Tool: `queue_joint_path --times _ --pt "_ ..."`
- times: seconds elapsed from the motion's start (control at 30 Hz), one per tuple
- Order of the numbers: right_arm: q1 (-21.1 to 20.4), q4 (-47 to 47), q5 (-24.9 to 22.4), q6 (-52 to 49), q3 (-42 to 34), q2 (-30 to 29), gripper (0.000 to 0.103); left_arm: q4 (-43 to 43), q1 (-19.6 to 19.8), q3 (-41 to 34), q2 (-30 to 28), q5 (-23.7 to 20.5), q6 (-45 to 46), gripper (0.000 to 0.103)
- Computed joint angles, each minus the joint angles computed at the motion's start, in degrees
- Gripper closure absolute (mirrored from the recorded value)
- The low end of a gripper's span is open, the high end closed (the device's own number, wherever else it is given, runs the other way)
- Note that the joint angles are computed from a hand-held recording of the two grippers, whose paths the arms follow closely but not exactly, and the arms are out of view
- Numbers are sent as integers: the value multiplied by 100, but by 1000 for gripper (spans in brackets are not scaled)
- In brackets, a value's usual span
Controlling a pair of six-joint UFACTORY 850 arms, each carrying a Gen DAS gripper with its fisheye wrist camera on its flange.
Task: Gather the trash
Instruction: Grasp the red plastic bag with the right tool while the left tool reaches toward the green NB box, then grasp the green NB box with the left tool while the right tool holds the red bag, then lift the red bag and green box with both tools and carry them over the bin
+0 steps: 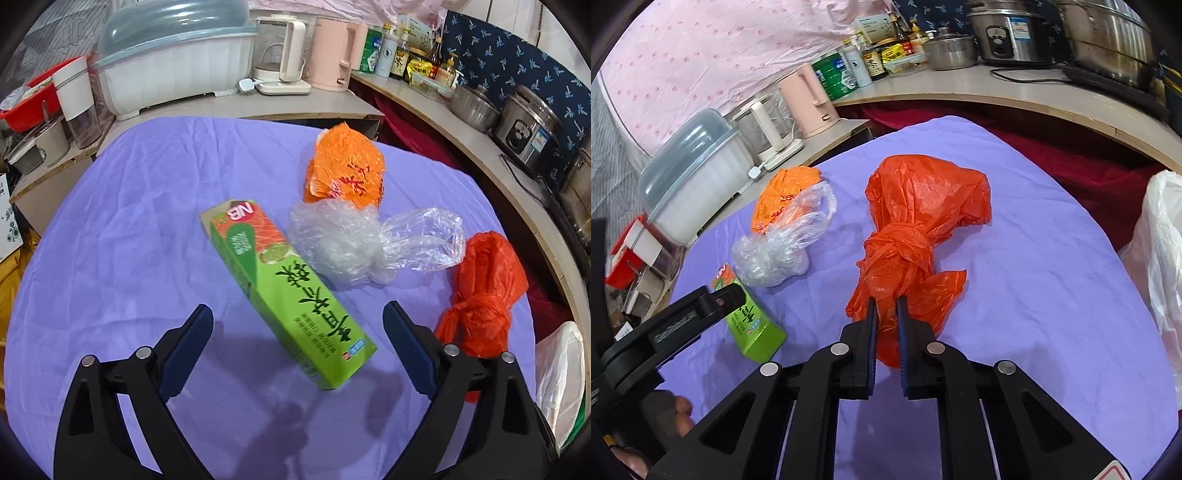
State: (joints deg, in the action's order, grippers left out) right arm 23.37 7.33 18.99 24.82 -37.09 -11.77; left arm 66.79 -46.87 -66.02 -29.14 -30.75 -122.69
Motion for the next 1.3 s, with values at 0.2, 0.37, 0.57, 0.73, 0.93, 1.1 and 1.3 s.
queue_joint_path --times 0.2,0.37,0.57,0.73,0.93,1.1,1.3 --pt "-40 -14 17 1 120 79 94 -418 41 -320 -336 3 352 18" --pt "-63 -114 15 106 150 96 94 -595 94 -295 -377 184 473 39" --pt "-19 8 32 30 214 168 94 -552 21 -155 -259 117 431 55" --pt "80 264 20 -164 348 368 94 -485 -144 51 -53 13 358 66" --pt "163 539 14 -379 655 810 94 -292 -456 293 259 -243 162 66" --pt "256 1032 -35 -832 977 1322 95 -174 -747 497 571 -438 -29 66" --pt "315 1584 -85 -1370 1525 2134 96 -97 -1180 637 852 -685 -150 66"
